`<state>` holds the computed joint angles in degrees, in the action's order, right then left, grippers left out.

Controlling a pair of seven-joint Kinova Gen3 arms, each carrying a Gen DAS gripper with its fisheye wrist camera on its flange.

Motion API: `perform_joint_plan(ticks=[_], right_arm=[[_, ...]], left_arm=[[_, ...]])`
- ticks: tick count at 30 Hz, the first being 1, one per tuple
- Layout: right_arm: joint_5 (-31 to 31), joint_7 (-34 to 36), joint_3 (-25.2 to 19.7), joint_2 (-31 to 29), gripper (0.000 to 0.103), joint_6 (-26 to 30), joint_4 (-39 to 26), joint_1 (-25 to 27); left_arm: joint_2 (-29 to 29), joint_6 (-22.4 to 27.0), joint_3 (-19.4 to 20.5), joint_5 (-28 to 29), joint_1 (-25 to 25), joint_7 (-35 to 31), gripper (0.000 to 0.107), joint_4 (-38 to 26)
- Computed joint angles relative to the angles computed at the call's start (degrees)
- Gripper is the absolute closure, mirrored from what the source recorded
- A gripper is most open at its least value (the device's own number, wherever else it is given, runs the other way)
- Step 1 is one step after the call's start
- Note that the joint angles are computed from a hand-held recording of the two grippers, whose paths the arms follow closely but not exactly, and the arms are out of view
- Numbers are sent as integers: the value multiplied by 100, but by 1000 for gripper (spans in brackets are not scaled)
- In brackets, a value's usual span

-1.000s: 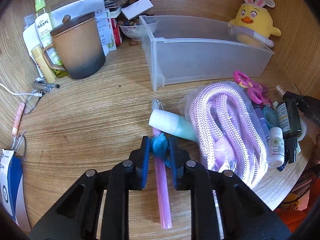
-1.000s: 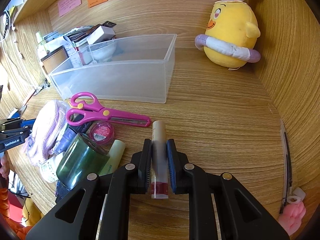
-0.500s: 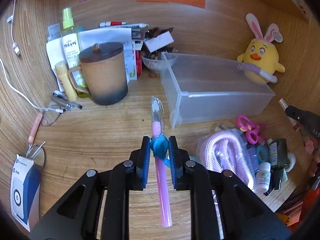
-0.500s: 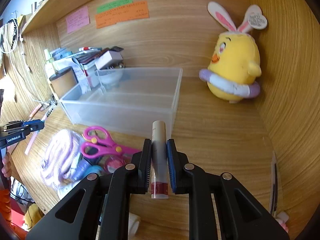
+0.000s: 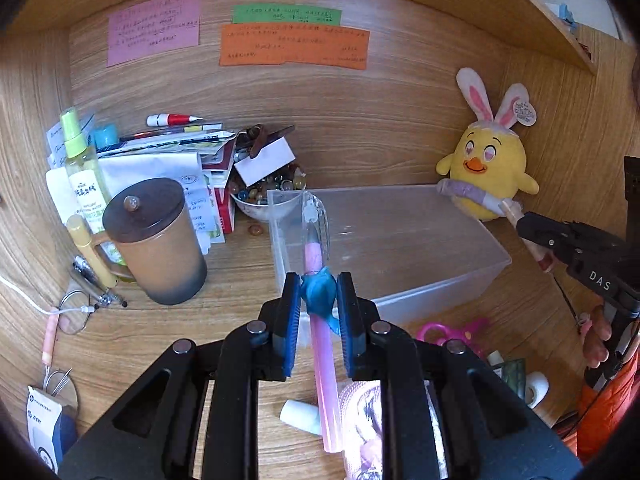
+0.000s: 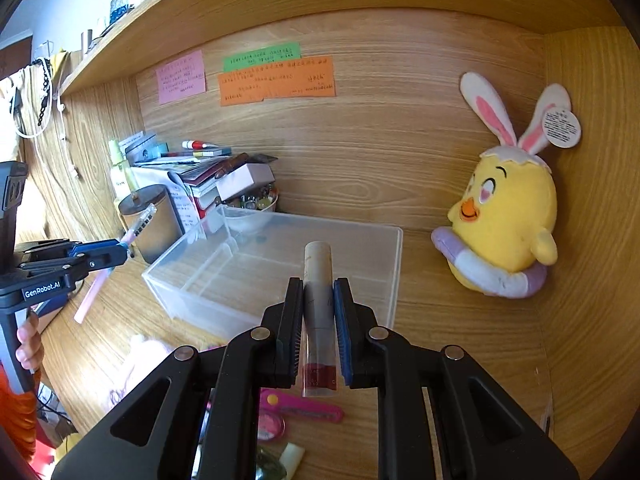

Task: Organize objects
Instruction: 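Carry toothbrush and lip balm into the clear box and open both tools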

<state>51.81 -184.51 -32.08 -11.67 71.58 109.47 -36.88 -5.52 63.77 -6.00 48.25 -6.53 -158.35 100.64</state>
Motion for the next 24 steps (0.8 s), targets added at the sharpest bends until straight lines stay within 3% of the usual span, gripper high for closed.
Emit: perform_joint_plan(ticks=[7,11,24], right_arm=[[-423,803,640,168,89,-709,-135,316],[-972,1421,1066,293,89,-1260,-163,476],[-1735,2616,1511,970,89,-1571,-490,658]], left_arm=[[450,36,341,-255,171,550,90,-484],[745,30,591,-628,300,942,90,-766],[1365,-5,1087,-1609,657,1665,90,-1278]])
